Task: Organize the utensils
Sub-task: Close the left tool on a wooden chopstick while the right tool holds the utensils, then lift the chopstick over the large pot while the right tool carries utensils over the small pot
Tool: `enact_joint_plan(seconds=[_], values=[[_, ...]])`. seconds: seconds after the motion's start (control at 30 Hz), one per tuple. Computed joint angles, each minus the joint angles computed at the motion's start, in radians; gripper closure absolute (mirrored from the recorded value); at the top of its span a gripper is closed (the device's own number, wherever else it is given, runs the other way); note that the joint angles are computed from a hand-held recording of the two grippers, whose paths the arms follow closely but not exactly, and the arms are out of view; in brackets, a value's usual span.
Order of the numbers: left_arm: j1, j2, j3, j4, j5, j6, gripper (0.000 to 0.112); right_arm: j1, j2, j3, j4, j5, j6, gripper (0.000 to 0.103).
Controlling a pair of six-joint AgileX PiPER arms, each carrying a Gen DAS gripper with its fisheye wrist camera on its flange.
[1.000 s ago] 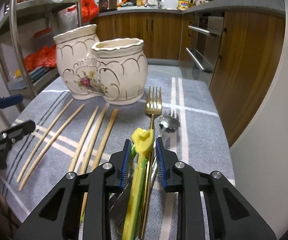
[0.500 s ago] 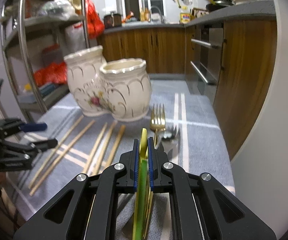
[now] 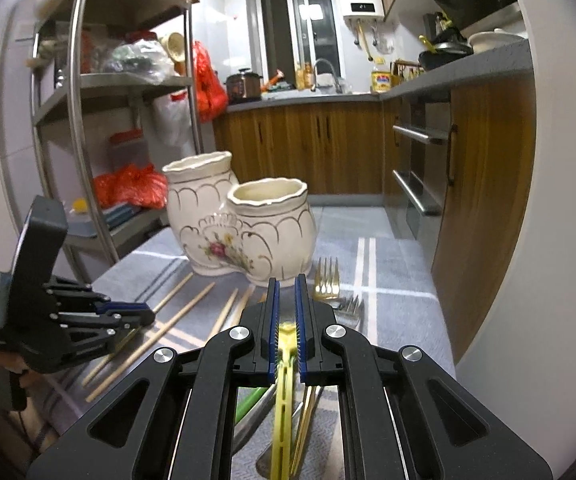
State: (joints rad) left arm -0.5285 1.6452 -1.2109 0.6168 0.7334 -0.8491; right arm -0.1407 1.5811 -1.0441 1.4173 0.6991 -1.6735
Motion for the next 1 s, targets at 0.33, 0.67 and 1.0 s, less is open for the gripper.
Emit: enact_joint_plan(seconds=[0.33, 0.67, 1.0], values=[[0.032, -0.078, 0.08, 0.009, -0.047, -0.021, 0.108, 0.006, 0.016, -0.033, -0.113, -0.002, 0.104, 0.101], [0.032, -0.119, 0.111, -0.031, -0.085, 0.035, 0.108, 0.139, 0.091, -0.131, -0.514, -0.1, 0.446, 0.077], [0.046, -0.14, 0.115, -0.08, -0.12, 0.09, 0.108, 0.263, 0.126, -0.196, -0.885, -0.178, 0.677, 0.086]])
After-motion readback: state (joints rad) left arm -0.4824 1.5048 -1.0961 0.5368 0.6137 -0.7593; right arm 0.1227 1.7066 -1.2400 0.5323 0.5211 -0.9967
